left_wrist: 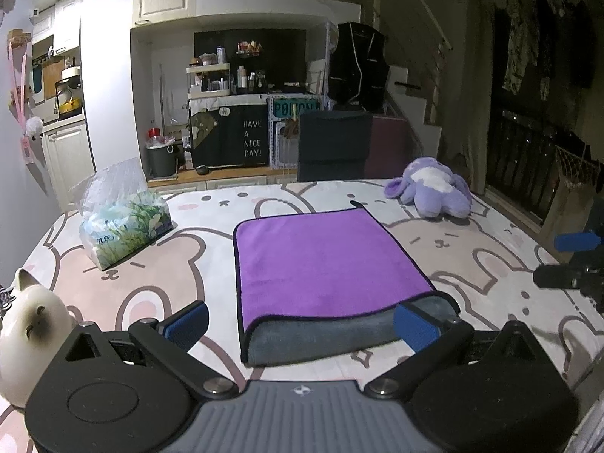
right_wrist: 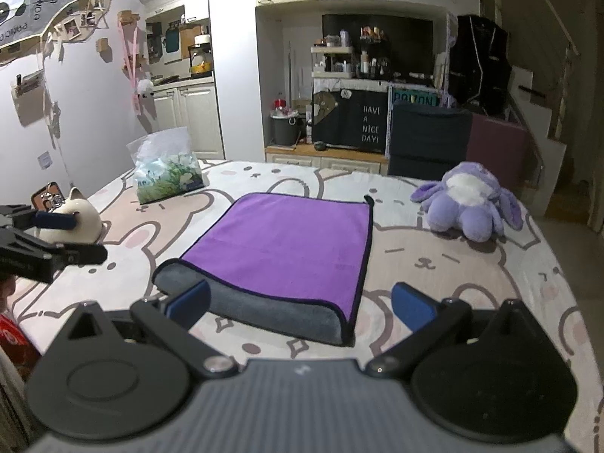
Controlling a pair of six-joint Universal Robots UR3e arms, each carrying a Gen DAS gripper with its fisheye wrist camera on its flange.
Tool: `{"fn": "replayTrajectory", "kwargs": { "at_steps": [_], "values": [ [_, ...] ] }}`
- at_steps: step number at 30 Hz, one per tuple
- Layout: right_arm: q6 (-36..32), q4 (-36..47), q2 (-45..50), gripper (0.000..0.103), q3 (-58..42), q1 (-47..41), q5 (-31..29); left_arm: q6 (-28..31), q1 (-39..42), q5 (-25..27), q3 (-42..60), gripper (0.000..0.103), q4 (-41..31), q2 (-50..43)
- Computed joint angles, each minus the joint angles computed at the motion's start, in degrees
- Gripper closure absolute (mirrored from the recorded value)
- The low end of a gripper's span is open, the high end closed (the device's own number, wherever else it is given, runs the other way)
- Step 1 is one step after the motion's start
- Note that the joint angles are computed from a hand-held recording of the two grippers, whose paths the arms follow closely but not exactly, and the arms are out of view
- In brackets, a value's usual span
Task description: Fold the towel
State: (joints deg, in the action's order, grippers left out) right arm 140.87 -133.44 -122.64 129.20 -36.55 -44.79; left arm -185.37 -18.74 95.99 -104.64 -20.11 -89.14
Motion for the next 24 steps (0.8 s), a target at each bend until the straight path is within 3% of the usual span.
{"fn": "replayTrajectory", "kwargs": {
  "at_steps": [8,24],
  "values": [
    [1.3,-6.7,11.5,0.0,-3.8,5.6,-5.4,1.8,3.0,-3.3,1.4,0.0,1.5,-3.7],
    [8.1,-23.3,30.1,0.0,-8.2,10.1,-8.0,4.9,9.5,-10.2,4.2,0.0,1.1,-11.1]
  ]
}}
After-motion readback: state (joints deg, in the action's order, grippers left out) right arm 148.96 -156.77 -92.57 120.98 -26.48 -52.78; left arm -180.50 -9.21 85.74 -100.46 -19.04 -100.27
